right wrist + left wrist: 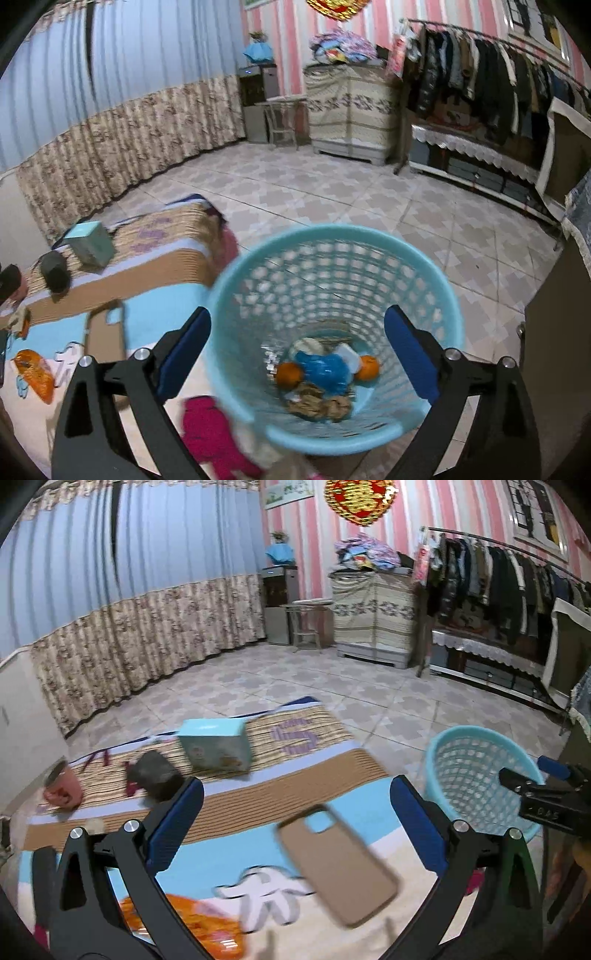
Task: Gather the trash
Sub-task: 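Move both open tools back over the mattress, then grasp the orange snack wrapper with the right tool while the left tool grasps the beige cloth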
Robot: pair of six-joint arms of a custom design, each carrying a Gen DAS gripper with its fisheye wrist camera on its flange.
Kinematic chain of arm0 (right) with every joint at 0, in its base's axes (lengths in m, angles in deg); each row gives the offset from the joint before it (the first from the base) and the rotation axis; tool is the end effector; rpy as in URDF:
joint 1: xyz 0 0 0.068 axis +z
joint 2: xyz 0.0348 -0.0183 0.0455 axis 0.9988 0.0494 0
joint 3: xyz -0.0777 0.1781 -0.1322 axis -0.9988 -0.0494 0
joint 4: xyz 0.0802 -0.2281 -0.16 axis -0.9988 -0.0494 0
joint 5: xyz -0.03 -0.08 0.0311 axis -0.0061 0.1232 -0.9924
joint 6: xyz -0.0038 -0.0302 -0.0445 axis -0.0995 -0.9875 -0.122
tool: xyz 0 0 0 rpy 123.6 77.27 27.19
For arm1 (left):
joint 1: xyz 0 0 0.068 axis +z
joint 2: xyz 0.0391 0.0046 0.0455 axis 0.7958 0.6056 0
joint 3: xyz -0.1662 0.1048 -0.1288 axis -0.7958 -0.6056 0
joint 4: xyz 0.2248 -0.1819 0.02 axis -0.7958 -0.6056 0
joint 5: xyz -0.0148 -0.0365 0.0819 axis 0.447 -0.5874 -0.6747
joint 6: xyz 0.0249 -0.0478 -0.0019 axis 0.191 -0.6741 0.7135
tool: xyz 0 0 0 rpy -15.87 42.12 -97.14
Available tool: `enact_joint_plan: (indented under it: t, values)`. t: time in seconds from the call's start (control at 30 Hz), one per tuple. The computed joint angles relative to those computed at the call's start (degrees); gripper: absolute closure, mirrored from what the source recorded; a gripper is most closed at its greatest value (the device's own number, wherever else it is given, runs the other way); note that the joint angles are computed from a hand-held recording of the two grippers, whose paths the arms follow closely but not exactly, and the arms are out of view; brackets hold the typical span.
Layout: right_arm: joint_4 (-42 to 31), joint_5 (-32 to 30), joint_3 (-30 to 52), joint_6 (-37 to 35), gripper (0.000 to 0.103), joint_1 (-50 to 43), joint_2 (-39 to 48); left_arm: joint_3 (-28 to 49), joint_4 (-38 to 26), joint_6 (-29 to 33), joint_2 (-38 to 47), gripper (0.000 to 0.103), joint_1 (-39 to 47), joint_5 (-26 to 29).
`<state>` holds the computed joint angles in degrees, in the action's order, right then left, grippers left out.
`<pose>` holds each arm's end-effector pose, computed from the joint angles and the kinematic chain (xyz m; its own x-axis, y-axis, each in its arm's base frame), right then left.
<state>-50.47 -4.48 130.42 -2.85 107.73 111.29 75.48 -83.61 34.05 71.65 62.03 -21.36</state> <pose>0.3006 0.1100 0.1876 -0.6209 -0.0688 -0.7808 -0.2054 0.9756 0.0774 0.2079 0.0381 0.2280 -0.5328 -0.0596 -0.8442 -0.2409 0.9669 0.0837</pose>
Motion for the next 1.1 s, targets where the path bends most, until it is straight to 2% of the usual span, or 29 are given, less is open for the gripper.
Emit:
enact_joint_plan:
  t: [0.2, 0.4, 0.73, 0.9, 1.1]
  values:
    - [0.95, 6.08, 0.03, 2.20, 0.009, 10.93, -1.34, -0.22, -3.74, 7.14, -3.67, 0.005, 18.67, 11.46]
    - [0.87, 9.79, 3.88, 4.88, 0.009, 20.75, 3.95, 1.38, -1.28, 16.58, 2.95, 0.005, 37.36, 21.00]
    - [0.37, 13.87, 10.39, 5.99, 0.009, 33.78, 14.52, 4.97, 3.80, 23.86, 16.13, 0.005, 53.97, 30.31]
    - [-1.07, 14.26, 12.96, 6.66, 0.009, 38.84, 19.05, 8.14, 5.33, 25.54, 24.17, 0.005, 59.65, 33.08]
    - [-3.90, 13.40, 17.18, 6.27, 0.010, 42.00, 24.61, 10.32, 5.46, 25.87, 27.49, 0.005, 64.02, 34.53]
